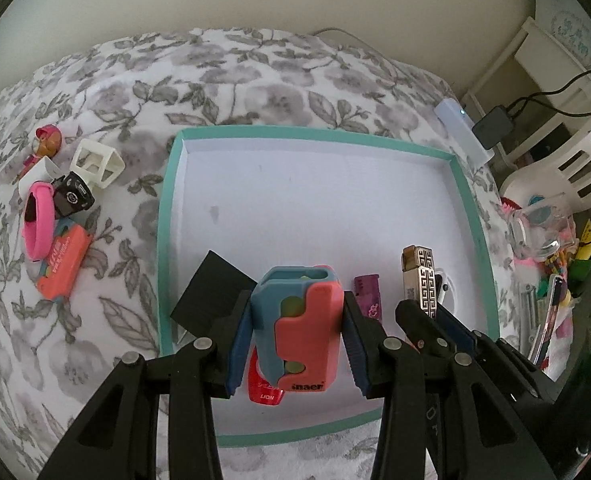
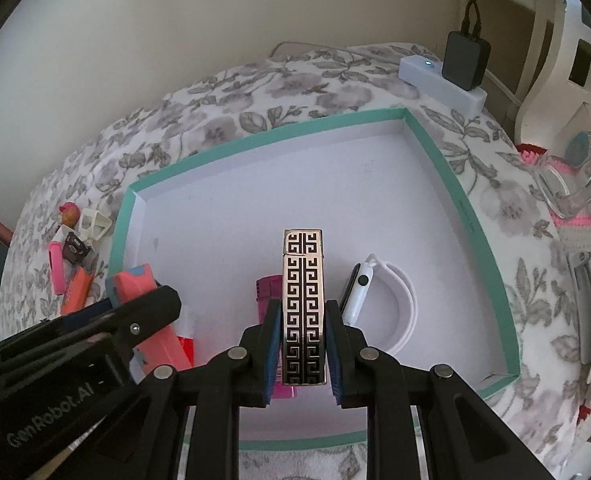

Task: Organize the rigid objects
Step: 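Carry the eraser and gold case into the tray with both tools, then open both tools to release the eraser and gold case in the tray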

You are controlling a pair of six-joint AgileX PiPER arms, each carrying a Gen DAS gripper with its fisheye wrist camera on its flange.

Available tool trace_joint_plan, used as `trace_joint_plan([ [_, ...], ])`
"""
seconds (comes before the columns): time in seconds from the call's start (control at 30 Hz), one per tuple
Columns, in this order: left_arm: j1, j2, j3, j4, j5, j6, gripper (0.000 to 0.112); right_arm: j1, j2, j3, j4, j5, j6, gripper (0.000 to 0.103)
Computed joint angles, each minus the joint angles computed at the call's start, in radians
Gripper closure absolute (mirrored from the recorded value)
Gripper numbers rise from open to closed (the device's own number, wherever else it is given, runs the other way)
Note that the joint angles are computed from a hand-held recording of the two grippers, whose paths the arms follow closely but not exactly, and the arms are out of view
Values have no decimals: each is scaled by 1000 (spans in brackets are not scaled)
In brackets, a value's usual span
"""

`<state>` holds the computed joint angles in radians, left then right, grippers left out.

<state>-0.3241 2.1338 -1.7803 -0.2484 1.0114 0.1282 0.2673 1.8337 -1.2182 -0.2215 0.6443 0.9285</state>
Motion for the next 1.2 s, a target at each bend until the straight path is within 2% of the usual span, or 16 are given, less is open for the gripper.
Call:
trace_joint_plan([
  [0.57,4,-3,-10,-7,13,16,67,5,8,-22,-5,33,-1,81],
  [0.93,27,-26,-22,18,8,-6,66,30,-20,-40,-79,59,56,80],
  [1.0,29,-29,-22,41,-2,-23,51,36,-14,-48,-84,65,57,80],
  [1.2,43,-14,-33,138,-14,-97,44,58,18,-79,-109,99,63,79],
])
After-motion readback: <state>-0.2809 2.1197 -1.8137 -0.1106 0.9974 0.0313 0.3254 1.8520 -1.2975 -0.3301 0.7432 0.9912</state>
